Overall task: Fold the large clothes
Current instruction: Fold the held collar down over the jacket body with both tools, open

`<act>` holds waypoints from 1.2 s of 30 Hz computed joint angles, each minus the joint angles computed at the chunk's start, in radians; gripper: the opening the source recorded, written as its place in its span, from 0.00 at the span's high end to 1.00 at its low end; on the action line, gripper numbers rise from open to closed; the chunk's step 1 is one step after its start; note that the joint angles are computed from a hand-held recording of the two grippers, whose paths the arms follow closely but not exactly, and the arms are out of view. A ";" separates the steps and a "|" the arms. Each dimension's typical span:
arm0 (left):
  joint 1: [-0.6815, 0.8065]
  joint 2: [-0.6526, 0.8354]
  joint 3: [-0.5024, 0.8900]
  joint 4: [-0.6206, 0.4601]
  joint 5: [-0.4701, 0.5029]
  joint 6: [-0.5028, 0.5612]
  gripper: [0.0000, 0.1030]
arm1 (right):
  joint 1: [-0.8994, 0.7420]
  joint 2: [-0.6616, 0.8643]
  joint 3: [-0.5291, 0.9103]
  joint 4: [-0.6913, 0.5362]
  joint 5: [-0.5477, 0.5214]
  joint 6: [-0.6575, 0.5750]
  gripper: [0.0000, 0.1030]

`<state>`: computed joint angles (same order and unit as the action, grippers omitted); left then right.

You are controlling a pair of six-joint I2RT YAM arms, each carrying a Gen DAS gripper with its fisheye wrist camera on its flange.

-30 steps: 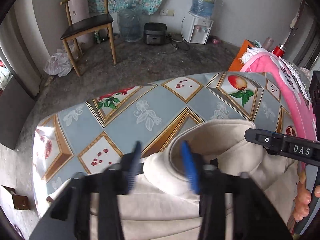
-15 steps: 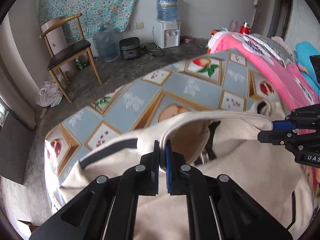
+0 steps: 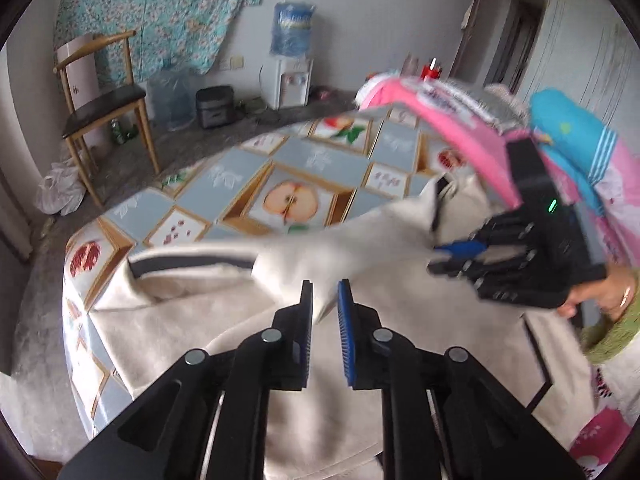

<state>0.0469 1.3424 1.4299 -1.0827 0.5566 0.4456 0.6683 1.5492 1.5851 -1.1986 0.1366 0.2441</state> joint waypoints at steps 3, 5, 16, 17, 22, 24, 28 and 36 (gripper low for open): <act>0.007 0.046 0.074 0.016 0.060 -0.120 0.87 | 0.003 0.006 0.006 -0.015 0.006 0.004 0.84; -0.026 0.078 0.099 0.053 0.005 -0.234 0.87 | 0.002 0.009 0.009 -0.016 0.002 0.020 0.84; -0.093 0.169 -0.034 0.135 -0.240 -0.320 0.87 | -0.035 -0.194 0.022 -0.012 -0.247 0.092 0.55; -0.083 0.173 -0.038 0.142 -0.226 -0.324 0.87 | -0.050 -0.192 0.035 0.002 -0.275 0.110 0.55; -0.085 0.183 -0.042 0.174 -0.246 -0.338 0.87 | -0.072 -0.077 0.087 0.109 -0.325 0.198 0.65; -0.098 0.183 -0.049 0.190 -0.270 -0.339 0.87 | -0.067 -0.009 0.090 0.154 -0.329 0.223 0.72; -0.115 0.192 -0.043 0.209 -0.302 -0.333 0.87 | -0.045 0.133 0.112 0.156 -0.275 0.233 0.78; -0.078 0.117 -0.058 0.180 -0.105 -0.218 0.87 | 0.007 0.127 0.090 0.142 -0.189 0.231 0.79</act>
